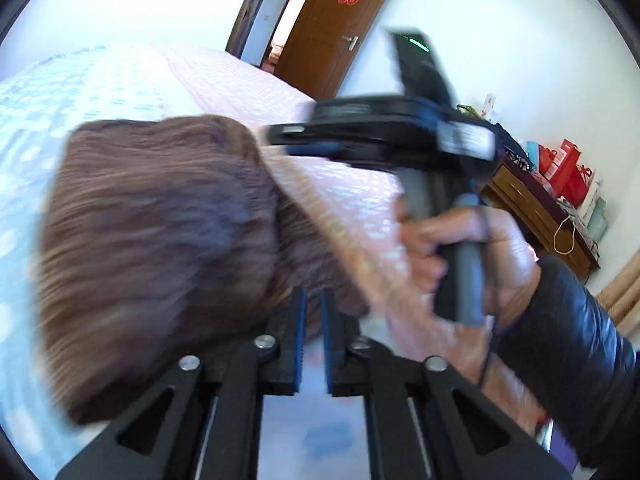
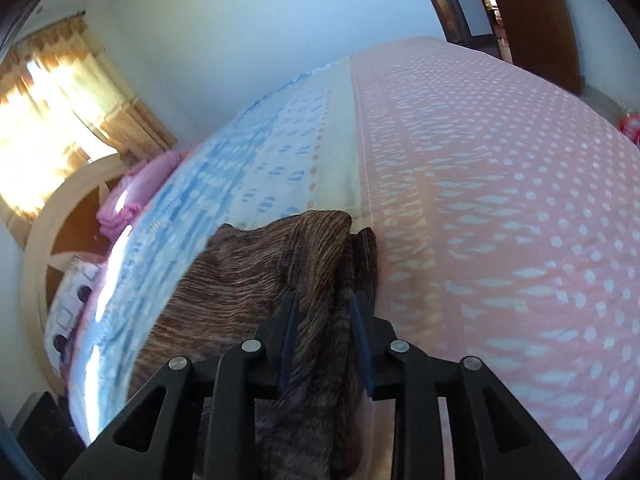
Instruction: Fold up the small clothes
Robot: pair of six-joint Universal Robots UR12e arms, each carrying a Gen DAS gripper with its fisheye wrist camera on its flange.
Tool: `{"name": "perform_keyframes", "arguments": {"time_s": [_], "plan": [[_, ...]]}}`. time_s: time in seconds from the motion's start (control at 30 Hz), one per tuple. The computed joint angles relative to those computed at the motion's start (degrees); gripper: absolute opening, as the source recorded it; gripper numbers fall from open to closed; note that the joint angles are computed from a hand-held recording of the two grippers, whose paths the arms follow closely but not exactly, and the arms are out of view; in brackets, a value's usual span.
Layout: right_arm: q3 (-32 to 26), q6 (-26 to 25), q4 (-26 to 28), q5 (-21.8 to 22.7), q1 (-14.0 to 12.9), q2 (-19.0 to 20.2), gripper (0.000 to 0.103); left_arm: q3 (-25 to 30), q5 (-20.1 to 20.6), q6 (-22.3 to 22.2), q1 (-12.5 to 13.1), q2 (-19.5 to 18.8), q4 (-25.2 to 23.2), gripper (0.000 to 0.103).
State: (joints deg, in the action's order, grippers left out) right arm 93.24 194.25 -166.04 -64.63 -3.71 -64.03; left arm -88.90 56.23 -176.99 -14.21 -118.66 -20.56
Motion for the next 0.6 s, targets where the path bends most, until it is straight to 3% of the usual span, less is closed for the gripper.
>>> {"name": "perform_keyframes", "arguments": {"time_s": [0.1, 0.2, 0.27, 0.37, 0.5, 0.6], "plan": [[5.46, 4.02, -5.03, 5.76, -0.81, -2.84, 0.034, -3.14, -0.64, -0.75, 1.93, 1.25, 4.19, 0.020], [8.70, 7.36, -8.07, 10.57, -0.48, -3.88, 0.048, -5.20, 0.60, -5.88, 2.81, 1.85, 9.04, 0.020], [9.63, 9.19, -8.96, 12.50, 0.27, -3.66, 0.051, -5.51, 1.63, -9.54, 2.94, 2.00, 10.29, 0.020], [9.52, 8.01, -6.89, 8.15, 2.05, -3.33, 0.051, -6.10, 2.64, -11.65, 3.86, 2.62, 9.83, 0.020], [7.88, 2.06, -0.98, 3.74, 4.06, -2.46, 0.051, -6.77, 5.05, -12.44, 3.86, 3.17, 10.42, 0.020], [7.49, -0.03, -0.62, -0.85, 5.49, -2.41, 0.049, -7.30, 5.13, -13.55, 4.54, 3.32, 9.95, 0.020]]}}
